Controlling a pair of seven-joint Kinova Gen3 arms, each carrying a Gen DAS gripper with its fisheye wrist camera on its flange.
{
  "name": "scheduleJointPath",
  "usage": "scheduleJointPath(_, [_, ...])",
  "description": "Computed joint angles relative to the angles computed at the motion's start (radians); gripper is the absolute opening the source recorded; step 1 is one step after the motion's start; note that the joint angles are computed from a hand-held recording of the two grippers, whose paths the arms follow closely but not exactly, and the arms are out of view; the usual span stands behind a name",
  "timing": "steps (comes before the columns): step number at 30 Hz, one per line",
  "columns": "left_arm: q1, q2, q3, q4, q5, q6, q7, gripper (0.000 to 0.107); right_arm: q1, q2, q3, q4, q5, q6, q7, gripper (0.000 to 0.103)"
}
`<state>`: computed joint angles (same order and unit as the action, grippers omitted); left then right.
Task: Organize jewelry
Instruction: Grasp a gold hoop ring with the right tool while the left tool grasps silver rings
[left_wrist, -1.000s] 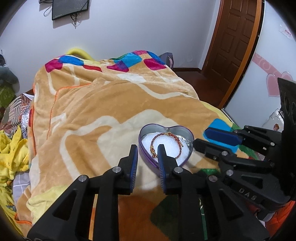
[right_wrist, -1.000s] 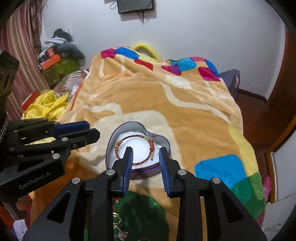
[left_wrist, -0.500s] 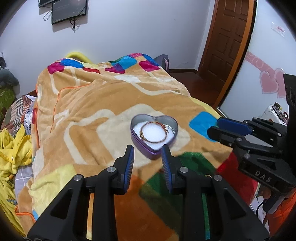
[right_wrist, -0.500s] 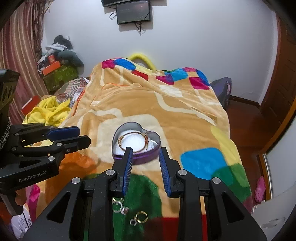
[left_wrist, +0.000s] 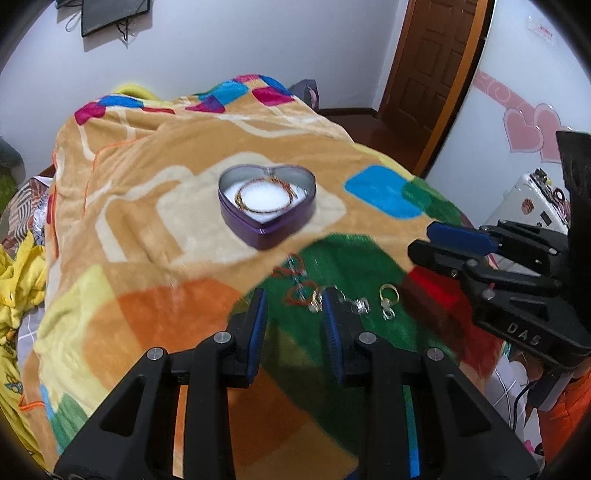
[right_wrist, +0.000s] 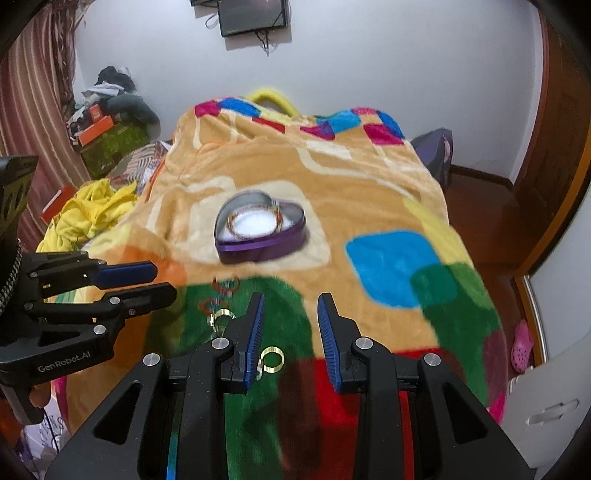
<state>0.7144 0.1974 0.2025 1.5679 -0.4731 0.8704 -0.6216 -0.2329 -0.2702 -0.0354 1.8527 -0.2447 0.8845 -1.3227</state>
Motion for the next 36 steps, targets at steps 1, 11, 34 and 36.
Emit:
scheduleJointPath(1, [-0.001,0.001,0.002,0.005,0.007,-0.003,-0.001,0.030,-0.002,0.002,0.002,0.007,-0.002,0.005,0.003,0.026])
scheduleJointPath(11, [-0.017,0.011,0.009,0.040,0.085,-0.026,-0.032,0.030,0.004,0.022,0.024,0.055,-0.051,0.034,0.047,0.026])
scheduleJointPath(34, [-0.008,0.077,-0.012,-0.006,0.169,-0.081,-0.105,0.030,0.023,-0.007,0.054,0.085,-0.107,-0.010,0.157,0.020])
scheduleJointPath(36, [-0.007,0.086,-0.015,-0.017,0.175,-0.082,-0.113,0.030,0.029,-0.011,0.060,0.082,-0.102,-0.011,0.152,0.020])
